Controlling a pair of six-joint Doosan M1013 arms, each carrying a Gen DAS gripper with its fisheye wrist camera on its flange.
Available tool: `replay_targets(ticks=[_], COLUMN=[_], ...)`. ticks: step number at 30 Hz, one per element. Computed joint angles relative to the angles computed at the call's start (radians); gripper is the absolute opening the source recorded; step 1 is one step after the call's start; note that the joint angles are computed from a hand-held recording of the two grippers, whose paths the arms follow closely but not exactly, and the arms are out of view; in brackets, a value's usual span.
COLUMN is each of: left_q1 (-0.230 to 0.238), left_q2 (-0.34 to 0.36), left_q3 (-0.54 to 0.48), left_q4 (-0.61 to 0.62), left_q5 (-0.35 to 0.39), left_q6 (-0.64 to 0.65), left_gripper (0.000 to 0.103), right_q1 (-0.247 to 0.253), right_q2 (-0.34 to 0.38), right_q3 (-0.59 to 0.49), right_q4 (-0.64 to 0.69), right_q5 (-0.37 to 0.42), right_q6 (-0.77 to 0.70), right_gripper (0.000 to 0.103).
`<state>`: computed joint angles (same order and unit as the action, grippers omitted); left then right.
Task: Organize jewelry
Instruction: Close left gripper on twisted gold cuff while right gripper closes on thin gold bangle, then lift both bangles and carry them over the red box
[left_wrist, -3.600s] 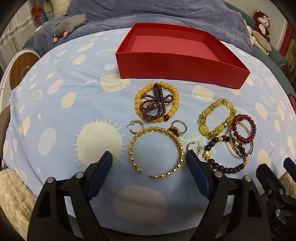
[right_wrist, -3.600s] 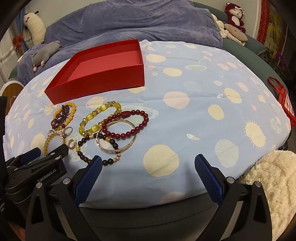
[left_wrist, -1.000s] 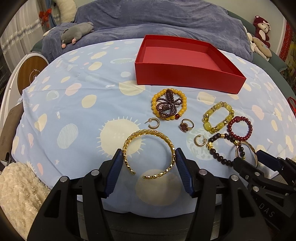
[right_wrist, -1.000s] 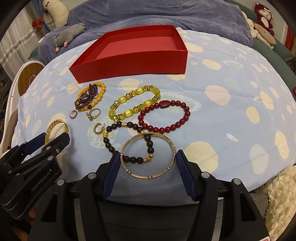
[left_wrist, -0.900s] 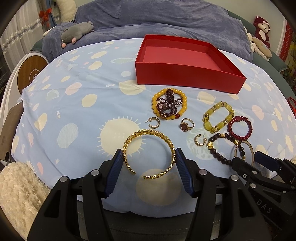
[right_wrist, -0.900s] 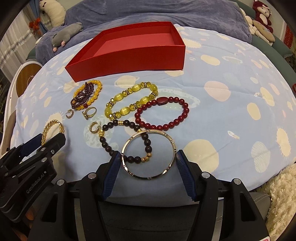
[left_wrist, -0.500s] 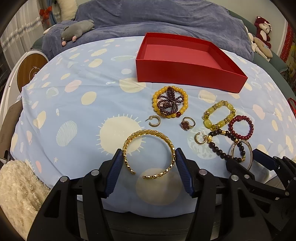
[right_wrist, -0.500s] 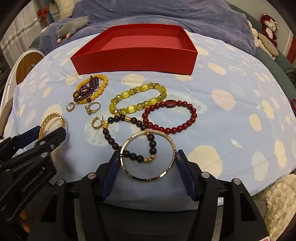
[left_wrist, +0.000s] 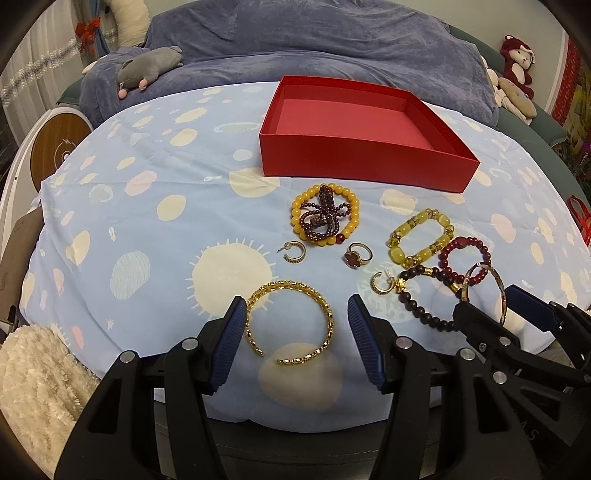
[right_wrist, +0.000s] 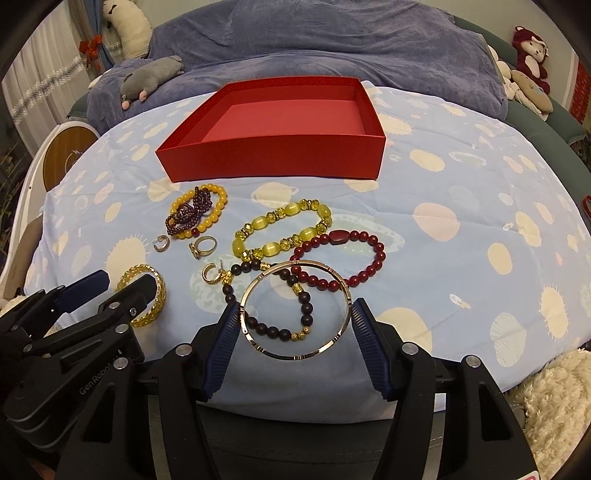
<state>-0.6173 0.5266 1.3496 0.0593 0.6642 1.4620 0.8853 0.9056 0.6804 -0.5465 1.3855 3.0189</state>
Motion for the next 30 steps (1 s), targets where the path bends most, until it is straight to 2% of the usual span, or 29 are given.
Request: replay_targets(ticks=[6, 9, 16, 18, 22, 27, 30], left_q1=[0.004, 0.013, 0.025, 0.028, 0.025, 0.017, 0.012], left_q2=[0.006, 0.01, 0.011, 0.013, 0.022, 0.041, 0.042], left_q3=[-0.008, -0.014, -0.017, -0.019, -0.029, -0.046, -0.041], left_q4=[0.003, -0.029, -0.055, -0.07, -0.079, -0.036, -0.004], left_q5=[0.021, 0.031, 0.046, 0.052, 0.072, 0.104, 0.087], left_q6=[-0.013, -0.006, -0.012, -0.005, -0.002, -0.021, -0.033], left_gripper=[0.054, 0.045, 0.045, 0.046, 0.061, 0.062, 0.061], right_q1=[0.001, 0.001, 0.0, 0.0, -0.001, -0.002, -0.003], right_q2=[-0.006, -0.009, -0.016, -0.017, -0.021, -0.023, -0.023], right_q3=[0.01, 0.015, 0.029, 0.032, 0.04, 0.046, 0.047], right_q4=[-0.001, -0.002, 0.003, 0.005, 0.01, 0.014, 0.014], right_q5=[-0.006, -0.006, -0.016, -0.02, -0.029, -0.035, -0.035], right_q6=[0.006, 0.014, 0.024, 0.028, 0.032, 0.036, 0.037], right_gripper=[0.059, 0.059, 0.059, 0.059, 0.059, 0.059, 0.059])
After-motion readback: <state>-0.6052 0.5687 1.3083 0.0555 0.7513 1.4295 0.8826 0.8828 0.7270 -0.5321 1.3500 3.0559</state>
